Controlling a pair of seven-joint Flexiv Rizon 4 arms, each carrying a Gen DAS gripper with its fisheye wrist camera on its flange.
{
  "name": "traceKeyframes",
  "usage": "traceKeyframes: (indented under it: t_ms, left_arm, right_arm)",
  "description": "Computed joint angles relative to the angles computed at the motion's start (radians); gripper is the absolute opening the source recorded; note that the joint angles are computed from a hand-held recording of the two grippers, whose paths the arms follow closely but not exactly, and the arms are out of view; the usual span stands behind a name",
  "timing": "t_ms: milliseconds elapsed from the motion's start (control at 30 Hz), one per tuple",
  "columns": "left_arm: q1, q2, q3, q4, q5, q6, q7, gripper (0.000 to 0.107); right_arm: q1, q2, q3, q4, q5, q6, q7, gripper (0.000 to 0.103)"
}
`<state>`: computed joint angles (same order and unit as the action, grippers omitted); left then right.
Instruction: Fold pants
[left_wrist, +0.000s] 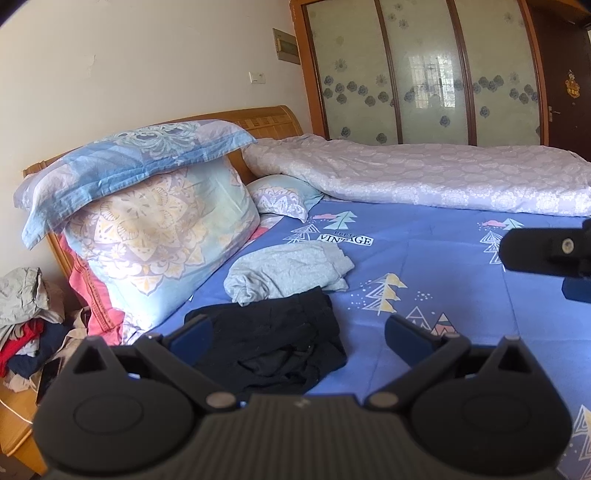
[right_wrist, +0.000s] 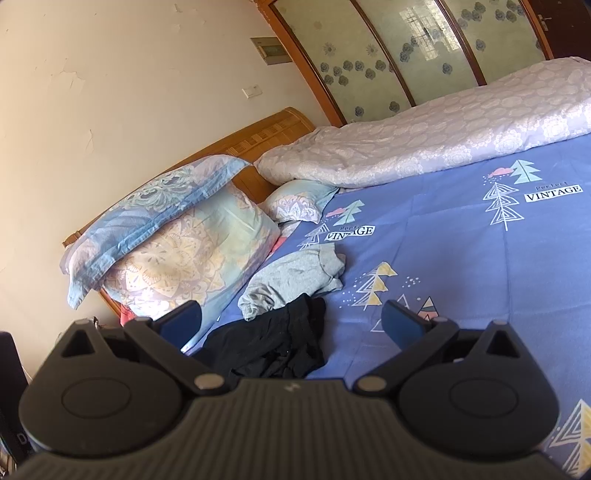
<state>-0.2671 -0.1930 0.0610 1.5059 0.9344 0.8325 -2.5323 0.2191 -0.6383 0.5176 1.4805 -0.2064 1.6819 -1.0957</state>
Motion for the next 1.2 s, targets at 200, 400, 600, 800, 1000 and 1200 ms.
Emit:
traceKeyframes:
  t_ms: [200,400,600,800,1000,1200]
  left_arm:
    - [0.002,-0.001,-0.001,0.003,-0.005,-0.011,0.007,0.103]
    - [0.005,-0.004,0.000,0.009,-0.022,-0.033,0.021,0.103]
    - [0.012,-0.005,0.002,0.019,-0.036,-0.033,0.037,0.103]
    - [0.013,-0.005,0.004,0.022,-0.035,-0.033,0.036,0.103]
    - [0.017,-0.002,0.006,0.033,-0.033,-0.033,0.028,0.103]
    - [0.018,-0.002,0.005,0.031,-0.024,-0.051,0.030,0.103]
  right_arm:
    - [-0.012,0.003,0.017,0.007,-0.001,-0.006,-0.016,0.103]
    - [-0.018,0.003,0.030,0.005,0.006,-0.029,-0.039,0.103]
    - [-0.011,0.009,0.030,0.003,0.032,-0.054,-0.069,0.103]
    - [0.008,0.016,0.016,-0.005,0.064,-0.075,-0.095,0.103]
    - [0.026,0.020,0.003,-0.012,0.095,-0.091,-0.120,0.103]
    - [0.041,0.023,-0.007,-0.017,0.121,-0.102,-0.141,0.103]
